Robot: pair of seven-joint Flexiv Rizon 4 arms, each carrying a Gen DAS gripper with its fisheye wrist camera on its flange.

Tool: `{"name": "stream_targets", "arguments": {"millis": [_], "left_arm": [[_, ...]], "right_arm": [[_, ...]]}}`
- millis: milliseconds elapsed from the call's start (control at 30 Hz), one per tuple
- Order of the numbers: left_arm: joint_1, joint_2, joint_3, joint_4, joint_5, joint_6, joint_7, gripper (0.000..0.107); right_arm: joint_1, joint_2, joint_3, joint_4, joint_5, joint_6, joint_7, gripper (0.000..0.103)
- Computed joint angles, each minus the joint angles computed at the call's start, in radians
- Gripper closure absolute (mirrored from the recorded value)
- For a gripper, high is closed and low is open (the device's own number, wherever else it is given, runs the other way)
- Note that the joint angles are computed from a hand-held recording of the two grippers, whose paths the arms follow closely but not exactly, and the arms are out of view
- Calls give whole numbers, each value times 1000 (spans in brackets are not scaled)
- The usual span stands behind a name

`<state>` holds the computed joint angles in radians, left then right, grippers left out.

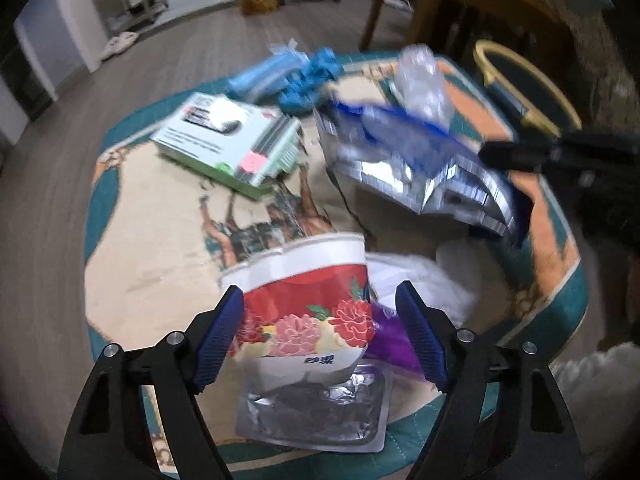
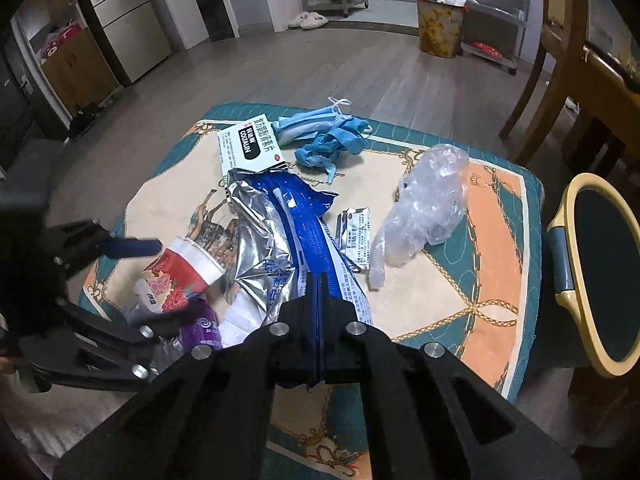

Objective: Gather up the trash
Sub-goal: 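Grasp the red-flowered cup with the left gripper while the right gripper grasps the blue wipes pack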

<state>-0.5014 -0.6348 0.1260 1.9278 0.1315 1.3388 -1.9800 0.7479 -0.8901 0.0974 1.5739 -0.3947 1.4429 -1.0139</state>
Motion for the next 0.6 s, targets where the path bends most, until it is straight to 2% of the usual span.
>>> {"name": "stream_targets", "arguments": {"millis": [100, 167, 233, 267, 300, 400, 600], "left_arm": [[2, -9, -3, -16, -2, -40, 6, 32], [13, -5, -4, -14, -5, -40, 0, 45], [45, 6, -25, 4, -24, -15, 5, 52], [53, 11, -30, 7, -27, -9, 12, 62], [66, 15, -41, 8, -30, -5, 32, 65], [54, 31, -23, -7, -7, -2, 63, 82], [98, 71, -33, 34, -41, 53, 68, 87]], "right_arm": [[-60, -20, 83, -32, 22, -20, -48, 103], [-96, -35, 139, -59, 45, -46, -85, 103], [-95, -40, 143, -73, 60, -63, -101, 103], [-95, -42, 144, -79, 66, -69, -109, 103], [-96, -44, 147, -85, 74, -74, -116, 103], [-117, -53, 179, -107, 108, -76, -144, 103], [-122, -57, 181, -133, 153, -84, -158, 103]]}}
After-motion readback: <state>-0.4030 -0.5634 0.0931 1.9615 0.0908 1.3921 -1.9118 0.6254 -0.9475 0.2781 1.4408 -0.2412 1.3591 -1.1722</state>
